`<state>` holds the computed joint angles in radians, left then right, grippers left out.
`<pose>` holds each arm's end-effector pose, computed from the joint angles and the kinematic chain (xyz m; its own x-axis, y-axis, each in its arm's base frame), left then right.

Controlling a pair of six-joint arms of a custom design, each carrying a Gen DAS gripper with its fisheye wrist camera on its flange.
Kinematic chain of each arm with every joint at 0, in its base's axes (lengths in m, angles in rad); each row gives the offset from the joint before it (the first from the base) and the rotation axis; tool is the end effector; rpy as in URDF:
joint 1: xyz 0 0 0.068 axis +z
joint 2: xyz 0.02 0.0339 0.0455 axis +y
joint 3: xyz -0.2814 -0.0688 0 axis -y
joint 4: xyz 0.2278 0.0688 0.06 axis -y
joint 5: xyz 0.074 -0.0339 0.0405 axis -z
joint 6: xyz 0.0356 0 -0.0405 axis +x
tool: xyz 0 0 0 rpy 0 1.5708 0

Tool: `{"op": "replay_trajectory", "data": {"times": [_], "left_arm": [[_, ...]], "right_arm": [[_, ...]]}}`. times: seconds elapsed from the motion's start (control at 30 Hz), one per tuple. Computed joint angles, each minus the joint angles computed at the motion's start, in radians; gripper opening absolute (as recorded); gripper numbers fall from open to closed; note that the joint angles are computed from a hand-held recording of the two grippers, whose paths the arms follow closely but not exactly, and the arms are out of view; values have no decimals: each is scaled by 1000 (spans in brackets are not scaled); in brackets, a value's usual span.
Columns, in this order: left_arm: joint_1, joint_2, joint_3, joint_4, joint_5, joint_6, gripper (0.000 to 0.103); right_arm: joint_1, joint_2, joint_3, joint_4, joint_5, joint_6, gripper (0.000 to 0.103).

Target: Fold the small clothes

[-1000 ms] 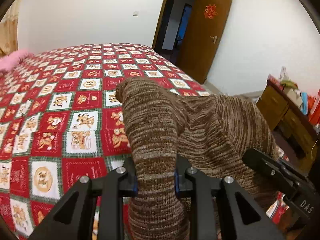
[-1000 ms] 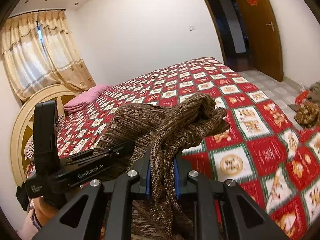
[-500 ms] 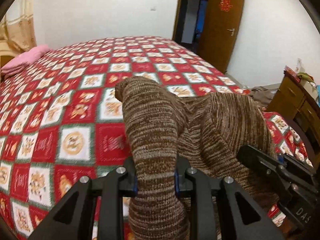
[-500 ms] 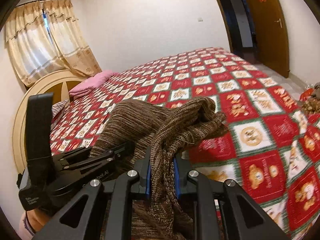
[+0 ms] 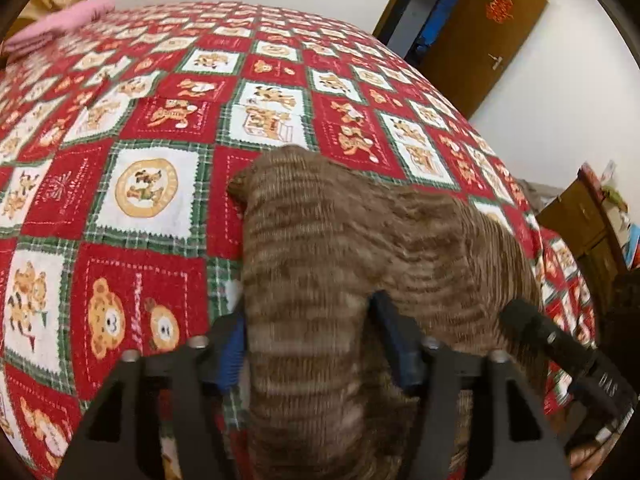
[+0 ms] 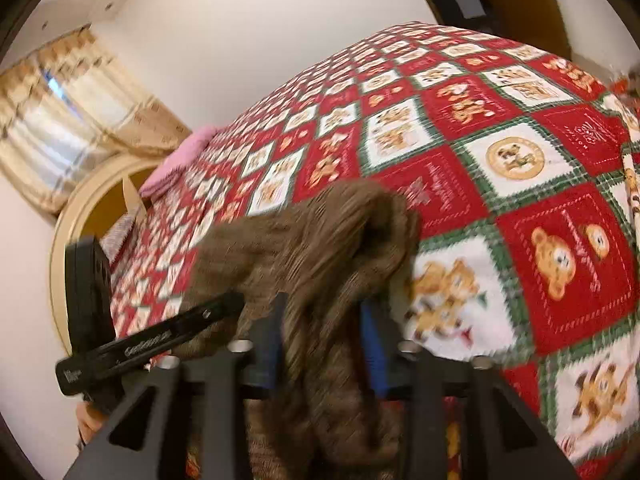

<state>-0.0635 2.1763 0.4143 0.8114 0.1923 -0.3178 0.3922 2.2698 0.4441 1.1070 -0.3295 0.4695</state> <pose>0.2581 -0.0232 0.0212 -0.8256 -0.2548 -0.5035 -0.0893 0.9400 -0.3293 0.2569 0.1187 0.0224 -0.8080 0.1291 -0.5748 -0.2480 0.8106 0.5305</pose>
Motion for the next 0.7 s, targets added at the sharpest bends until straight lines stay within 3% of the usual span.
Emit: {"op": "replay_trajectory", "data": {"times": [0.03,0.13,0.23,0.27,0.3,0.33,0.53,0.7], "left_arm": [[25,12,24,-18,51,5,73],[74,61,85,-55,167,-20,73],[62,75,69,19,152,-30,57],[47,70,63,29,137,-29,49],[39,63,58,37,122,-28,42],[14,46,39,64,91,-28,39],[-155,-105,5,86,-43,-10,34],[-297,-199,59,65,-96,-32,34]], "right_arm": [[-26,13,22,2,-20,10,59],[-95,63,157,-122,-127,48,61],[-115,128,297,-268,-236,85,56],[-101,123,302,-271,-213,72,48],[-88,111,305,-289,-188,58,23],[-74,100,306,-299,-172,45,20],[5,-115,68,-101,60,-34,17],[22,-371,-109,-88,293,-108,17]]}}
